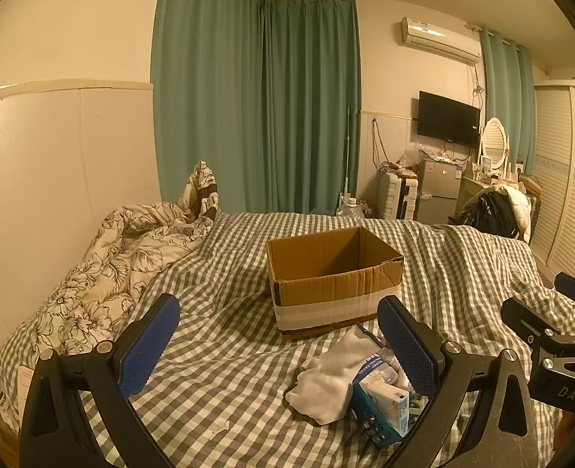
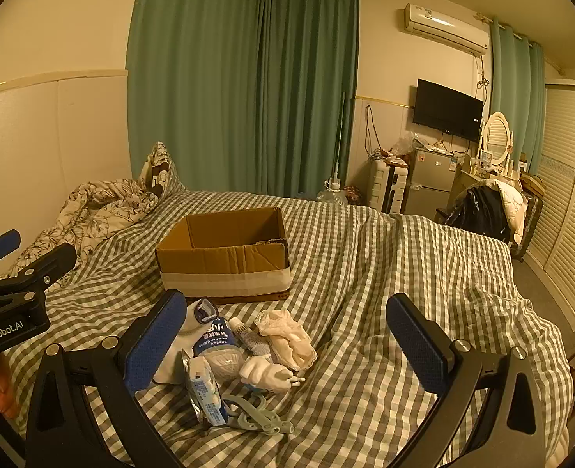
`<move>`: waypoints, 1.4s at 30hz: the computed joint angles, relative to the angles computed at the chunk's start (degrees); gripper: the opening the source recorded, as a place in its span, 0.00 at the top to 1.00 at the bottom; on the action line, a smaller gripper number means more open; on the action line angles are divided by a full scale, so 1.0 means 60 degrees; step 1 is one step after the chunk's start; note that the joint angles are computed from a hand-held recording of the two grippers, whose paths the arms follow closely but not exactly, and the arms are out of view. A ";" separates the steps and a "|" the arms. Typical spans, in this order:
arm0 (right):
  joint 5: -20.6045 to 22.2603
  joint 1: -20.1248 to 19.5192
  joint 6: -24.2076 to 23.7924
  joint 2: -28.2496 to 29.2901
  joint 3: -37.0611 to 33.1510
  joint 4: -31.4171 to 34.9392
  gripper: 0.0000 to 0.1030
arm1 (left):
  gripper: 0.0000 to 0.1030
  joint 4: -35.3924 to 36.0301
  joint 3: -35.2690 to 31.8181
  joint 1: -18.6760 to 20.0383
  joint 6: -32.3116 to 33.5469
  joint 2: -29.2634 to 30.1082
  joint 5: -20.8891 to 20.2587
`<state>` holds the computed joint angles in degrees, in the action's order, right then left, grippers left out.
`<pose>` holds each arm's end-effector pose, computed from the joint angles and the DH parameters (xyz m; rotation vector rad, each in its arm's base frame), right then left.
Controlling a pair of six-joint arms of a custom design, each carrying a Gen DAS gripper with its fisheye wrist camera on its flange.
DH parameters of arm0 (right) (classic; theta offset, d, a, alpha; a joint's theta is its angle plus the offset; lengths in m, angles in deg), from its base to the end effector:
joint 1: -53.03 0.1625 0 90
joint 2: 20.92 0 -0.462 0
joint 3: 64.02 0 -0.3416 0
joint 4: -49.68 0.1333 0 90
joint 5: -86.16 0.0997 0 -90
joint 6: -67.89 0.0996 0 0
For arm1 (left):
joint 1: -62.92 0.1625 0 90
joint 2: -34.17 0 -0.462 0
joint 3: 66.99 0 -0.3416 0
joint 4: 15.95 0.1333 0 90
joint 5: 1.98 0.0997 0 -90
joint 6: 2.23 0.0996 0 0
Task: Organize objects
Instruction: 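Move both tools toward the pile of items beside the box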
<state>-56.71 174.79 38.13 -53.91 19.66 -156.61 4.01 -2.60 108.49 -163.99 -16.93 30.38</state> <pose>0.4142 -0.5667 0.2157 0.4569 -1.9799 1.2637 -0.2735 -0.5896 0.3309 0.5397 2.0450 -1.3193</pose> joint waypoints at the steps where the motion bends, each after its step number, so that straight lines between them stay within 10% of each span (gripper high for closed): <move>1: 0.0000 0.0000 0.0000 0.0000 0.0000 0.0000 0.00 | 0.00 0.0043 -0.0036 0.0000 -0.0009 0.0004 0.0001; 33: 0.0400 -0.0125 -0.0109 -0.0237 -0.0075 0.0734 0.00 | 0.00 0.0514 -0.0424 0.0153 -0.0016 0.0390 -0.0077; 42: 0.0374 -0.0641 0.0935 -0.0360 0.0178 0.1968 0.00 | 0.04 0.1701 -0.1319 0.0713 -0.0488 0.1378 -0.0244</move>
